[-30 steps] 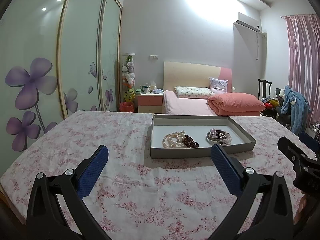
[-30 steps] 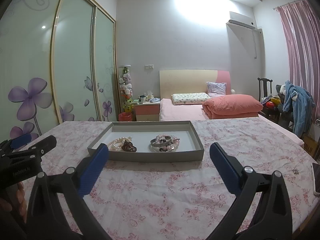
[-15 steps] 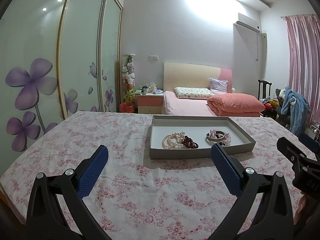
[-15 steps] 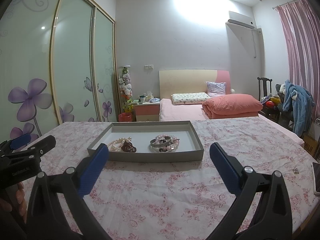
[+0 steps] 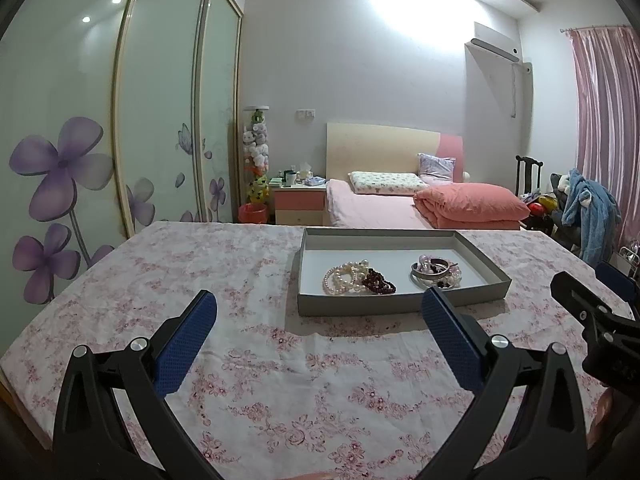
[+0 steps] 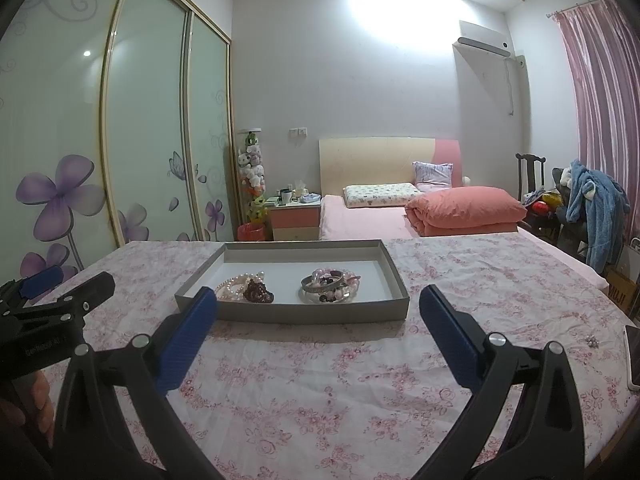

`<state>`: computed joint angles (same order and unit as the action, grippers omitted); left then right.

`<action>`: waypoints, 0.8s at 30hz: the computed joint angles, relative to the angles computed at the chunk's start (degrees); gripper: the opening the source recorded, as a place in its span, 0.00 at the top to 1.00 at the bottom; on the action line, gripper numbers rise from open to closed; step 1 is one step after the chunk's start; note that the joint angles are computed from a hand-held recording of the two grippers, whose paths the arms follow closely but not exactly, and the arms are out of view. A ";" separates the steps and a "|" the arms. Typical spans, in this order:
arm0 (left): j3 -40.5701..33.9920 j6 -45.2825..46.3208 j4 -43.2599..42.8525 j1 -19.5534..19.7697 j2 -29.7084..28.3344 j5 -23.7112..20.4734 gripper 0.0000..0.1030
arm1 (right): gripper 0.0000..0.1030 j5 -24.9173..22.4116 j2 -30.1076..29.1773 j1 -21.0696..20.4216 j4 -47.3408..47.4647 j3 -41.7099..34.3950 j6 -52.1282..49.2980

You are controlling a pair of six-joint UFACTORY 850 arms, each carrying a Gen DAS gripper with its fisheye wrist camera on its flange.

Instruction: Organize jewelry

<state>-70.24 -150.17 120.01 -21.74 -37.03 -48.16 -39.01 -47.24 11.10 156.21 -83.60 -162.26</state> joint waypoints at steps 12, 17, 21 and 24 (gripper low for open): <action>-0.30 0.31 -0.39 -0.09 -0.12 0.36 0.02 | 0.04 0.14 0.03 0.01 -0.08 -0.02 0.11; -0.52 0.54 -0.51 -0.21 -0.27 0.49 0.02 | 0.04 0.19 -0.14 0.17 0.14 -0.10 0.03; -0.81 0.85 -0.72 -0.28 -0.47 0.75 0.02 | 0.04 0.39 -0.68 0.33 0.32 -0.45 0.10; -0.99 1.15 -0.93 -0.38 -0.59 0.87 0.02 | 0.04 0.46 -0.76 0.39 0.27 -0.44 0.22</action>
<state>-71.23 -149.03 119.08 -22.13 -37.62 -47.29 -38.55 -47.99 11.49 156.48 -84.04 -162.04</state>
